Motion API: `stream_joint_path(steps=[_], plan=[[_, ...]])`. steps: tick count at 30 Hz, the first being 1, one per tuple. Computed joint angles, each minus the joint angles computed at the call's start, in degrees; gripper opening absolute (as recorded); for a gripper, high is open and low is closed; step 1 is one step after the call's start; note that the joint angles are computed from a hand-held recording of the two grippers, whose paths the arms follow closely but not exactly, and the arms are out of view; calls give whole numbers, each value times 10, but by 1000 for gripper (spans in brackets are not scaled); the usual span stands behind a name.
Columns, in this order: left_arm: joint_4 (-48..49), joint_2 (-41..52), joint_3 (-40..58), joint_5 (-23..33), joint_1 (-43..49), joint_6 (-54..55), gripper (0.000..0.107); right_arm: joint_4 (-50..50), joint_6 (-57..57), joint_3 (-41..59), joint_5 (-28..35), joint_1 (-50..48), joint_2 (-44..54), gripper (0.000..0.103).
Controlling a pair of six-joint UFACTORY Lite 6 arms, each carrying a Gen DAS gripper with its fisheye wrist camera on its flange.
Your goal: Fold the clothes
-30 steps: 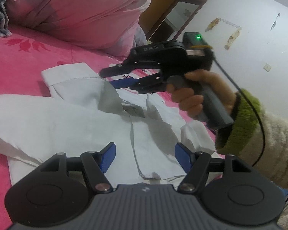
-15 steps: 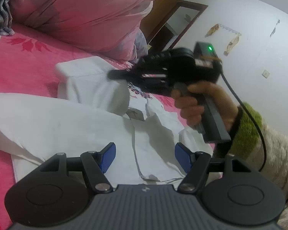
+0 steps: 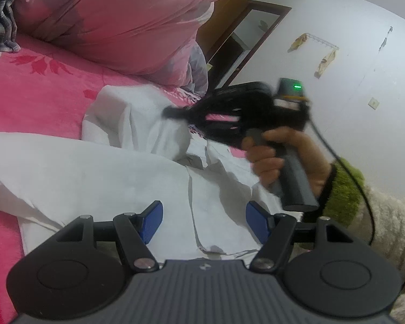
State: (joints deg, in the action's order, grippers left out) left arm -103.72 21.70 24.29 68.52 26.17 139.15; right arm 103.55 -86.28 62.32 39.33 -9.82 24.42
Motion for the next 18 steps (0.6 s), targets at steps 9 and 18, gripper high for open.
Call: stream_joint_path(steps=[9,18], plan=[[1,4,6,-2,-2,-5,69,64,-84,-40,5,7,-22,3],[16,3,6,4,7,-13,71,10,-19,-24,-51,13,-38,33]])
